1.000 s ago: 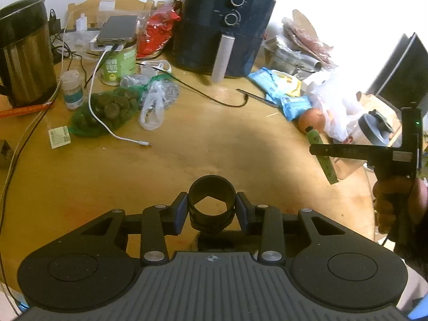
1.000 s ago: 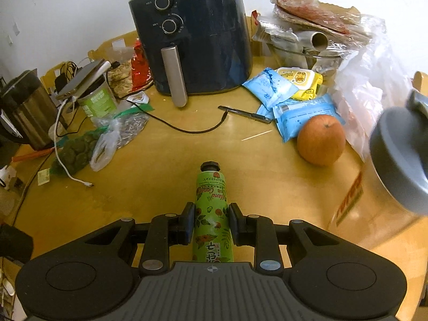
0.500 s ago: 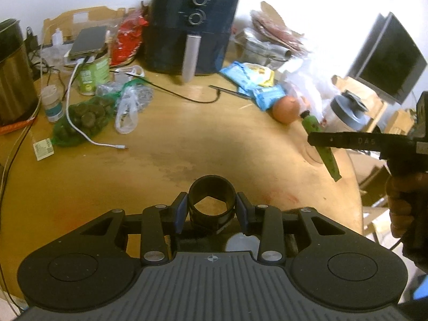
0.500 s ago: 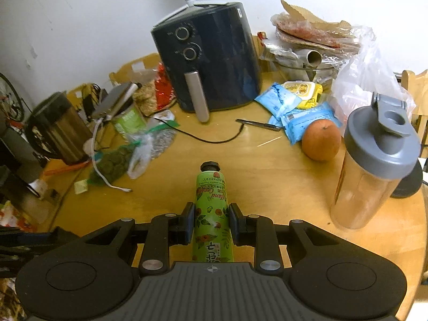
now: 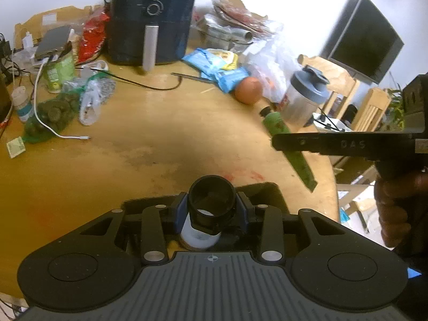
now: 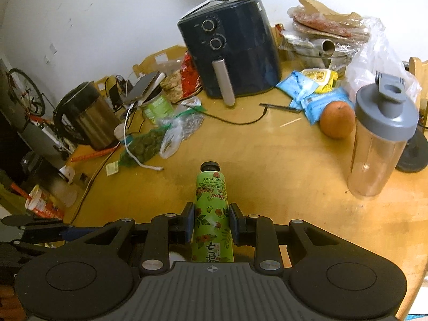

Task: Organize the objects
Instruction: 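Carry the black cup with the left gripper while the right gripper carries the green tube to the box, then lower the cup and tube into the cardboard box and open both grippers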

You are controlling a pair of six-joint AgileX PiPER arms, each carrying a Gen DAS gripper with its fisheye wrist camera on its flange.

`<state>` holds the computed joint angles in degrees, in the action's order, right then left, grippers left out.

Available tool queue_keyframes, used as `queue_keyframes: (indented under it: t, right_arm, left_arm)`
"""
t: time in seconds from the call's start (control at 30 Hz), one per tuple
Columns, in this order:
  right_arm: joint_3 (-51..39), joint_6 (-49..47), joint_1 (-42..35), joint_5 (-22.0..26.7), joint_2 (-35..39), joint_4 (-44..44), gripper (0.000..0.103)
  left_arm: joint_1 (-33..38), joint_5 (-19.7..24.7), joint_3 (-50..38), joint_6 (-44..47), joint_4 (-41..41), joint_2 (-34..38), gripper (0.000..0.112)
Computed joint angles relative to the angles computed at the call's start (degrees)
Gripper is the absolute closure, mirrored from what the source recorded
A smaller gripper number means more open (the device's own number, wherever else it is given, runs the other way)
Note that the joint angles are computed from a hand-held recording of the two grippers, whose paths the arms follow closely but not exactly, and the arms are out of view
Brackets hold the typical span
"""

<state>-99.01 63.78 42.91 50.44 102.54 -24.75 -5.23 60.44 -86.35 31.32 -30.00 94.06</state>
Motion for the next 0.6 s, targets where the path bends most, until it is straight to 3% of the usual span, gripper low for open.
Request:
queue_keyframes:
  t: [0.17,0.27,0.3,0.33,0.4,0.53,0.6]
  right_arm:
    - [1.1,-1.7,0.8,-0.3,-0.2,2.0,0.073]
    - [-1.1,-10.1,-0.7,1.1,1.7,10.2,0.072]
    - [-2.1,-11.5,-0.7,2.3,2.6,11.2,0.063]
    - [-2.7,-11.6,-0.2,3.5,3.1,10.6,0.044]
    - [-2.4,-10.2,0.4,4.1,3.0,8.9,0.021]
    - [0.0,-5.3,0.8,4.4,0.9,4.9,0.005]
    - [0.6,-3.6,0.7,5.5,0.3,3.1,0.002]
  left_arm:
    - [-0.7,-0.8,2.1,0.2,-0.3,-1.6,0.075]
    - [-0.8,-1.1,2.9,-0.4,0.0,-2.3,0.075]
    - [-0.7,-1.1,3.0,-0.6,0.1,-2.4,0.075]
    - [-0.7,-1.2,3.2,-0.9,0.3,-2.6,0.075]
    - [-0.4,-1.2,3.3,-1.3,0.4,-2.9,0.075]
    - [-0.5,-1.3,3.3,-1.9,0.5,-3.1,0.075]
    - [-0.7,-1.4,3.2,-1.8,0.4,-3.0,0.075]
